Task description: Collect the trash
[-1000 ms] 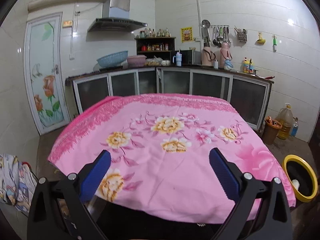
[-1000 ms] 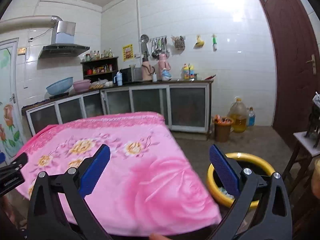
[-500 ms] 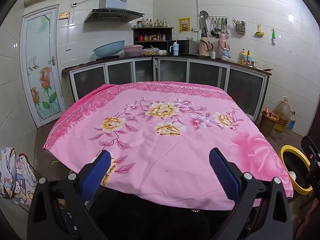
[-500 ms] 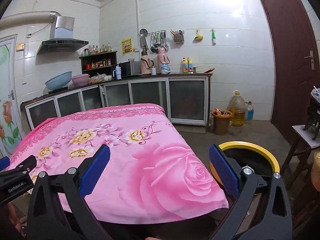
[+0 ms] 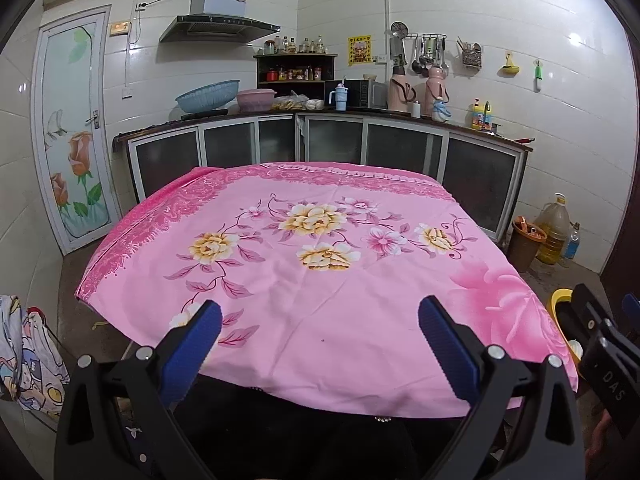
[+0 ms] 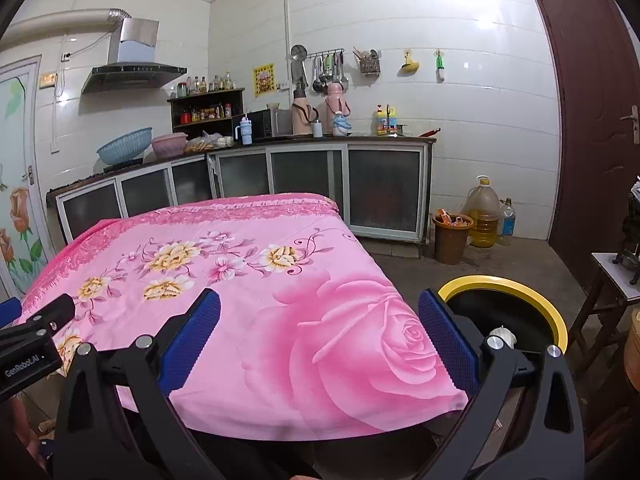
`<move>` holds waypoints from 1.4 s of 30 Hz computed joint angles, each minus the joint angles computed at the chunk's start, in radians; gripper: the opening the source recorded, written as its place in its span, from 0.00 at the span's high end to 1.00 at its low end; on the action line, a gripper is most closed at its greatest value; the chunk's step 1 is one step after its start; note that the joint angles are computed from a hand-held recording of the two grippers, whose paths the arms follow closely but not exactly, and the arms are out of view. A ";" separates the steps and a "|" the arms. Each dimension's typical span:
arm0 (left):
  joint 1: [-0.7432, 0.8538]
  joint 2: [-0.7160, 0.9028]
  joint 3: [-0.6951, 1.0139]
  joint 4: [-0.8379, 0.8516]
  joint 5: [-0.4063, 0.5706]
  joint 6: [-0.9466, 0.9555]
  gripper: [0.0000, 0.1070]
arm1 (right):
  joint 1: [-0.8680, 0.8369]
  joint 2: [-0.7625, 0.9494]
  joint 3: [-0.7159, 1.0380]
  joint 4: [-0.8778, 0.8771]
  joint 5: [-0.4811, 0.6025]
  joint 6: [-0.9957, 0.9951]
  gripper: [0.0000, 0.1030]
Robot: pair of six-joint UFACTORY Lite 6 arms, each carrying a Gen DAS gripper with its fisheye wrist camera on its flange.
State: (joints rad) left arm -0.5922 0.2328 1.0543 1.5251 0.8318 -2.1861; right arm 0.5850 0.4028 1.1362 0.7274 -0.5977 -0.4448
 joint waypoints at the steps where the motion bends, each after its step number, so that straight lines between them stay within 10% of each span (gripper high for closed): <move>1: 0.001 -0.005 -0.006 0.008 -0.004 -0.009 0.11 | 0.001 0.005 0.005 0.004 0.004 -0.005 0.08; 42: 0.005 -0.004 -0.014 0.032 -0.028 -0.036 0.11 | 0.011 0.053 0.055 0.040 0.042 -0.069 0.08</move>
